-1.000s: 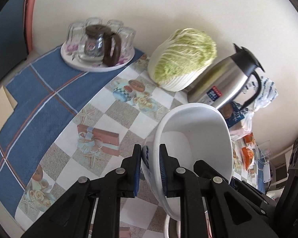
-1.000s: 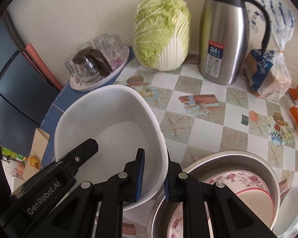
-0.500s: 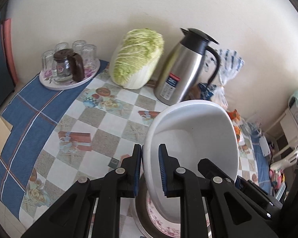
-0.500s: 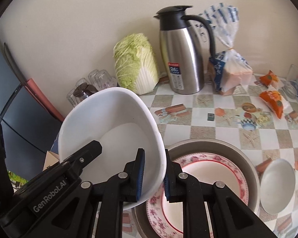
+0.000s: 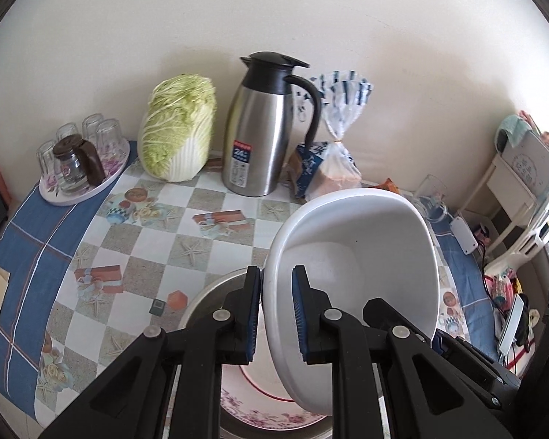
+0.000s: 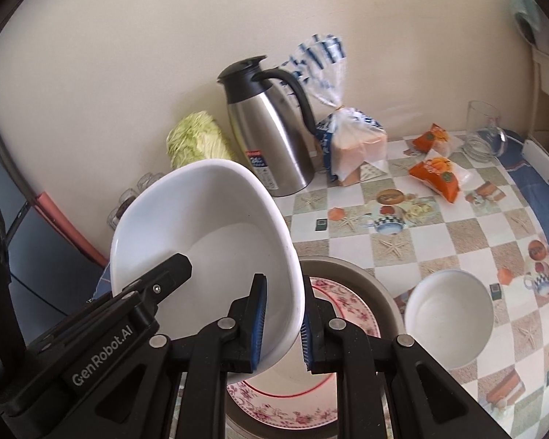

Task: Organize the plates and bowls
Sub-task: 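Carry the MAX bowl over the steel basin with both tools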

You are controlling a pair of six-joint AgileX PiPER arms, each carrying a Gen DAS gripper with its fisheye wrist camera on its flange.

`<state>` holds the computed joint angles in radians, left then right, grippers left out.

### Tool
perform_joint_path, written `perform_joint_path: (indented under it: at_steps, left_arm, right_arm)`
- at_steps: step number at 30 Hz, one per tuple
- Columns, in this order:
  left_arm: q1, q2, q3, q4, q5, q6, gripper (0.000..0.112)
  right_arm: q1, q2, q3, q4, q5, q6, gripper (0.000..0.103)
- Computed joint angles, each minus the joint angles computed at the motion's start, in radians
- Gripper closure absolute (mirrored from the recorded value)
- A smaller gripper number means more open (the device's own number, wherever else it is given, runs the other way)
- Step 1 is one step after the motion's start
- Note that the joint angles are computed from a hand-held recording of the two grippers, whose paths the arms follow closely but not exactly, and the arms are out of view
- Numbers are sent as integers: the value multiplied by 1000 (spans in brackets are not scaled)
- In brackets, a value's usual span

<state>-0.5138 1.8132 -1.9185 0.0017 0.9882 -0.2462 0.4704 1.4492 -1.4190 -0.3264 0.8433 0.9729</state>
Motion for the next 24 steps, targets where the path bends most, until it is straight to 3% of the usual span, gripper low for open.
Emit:
perform_joint_path:
  at_steps: [9,13,24]
  left_arm:
    - [-77,25,-49,58,35,17,94]
    - [-88,35,-64,54,46,24,94]
    - [-122,70,-91,111,84,-16,94]
  right_arm:
    - [-16,-124,154,-6,-33,81,85]
    - [-60,-158,195,50,-71,41,85]
    - [-101,-177,218,142,-50,-53,85]
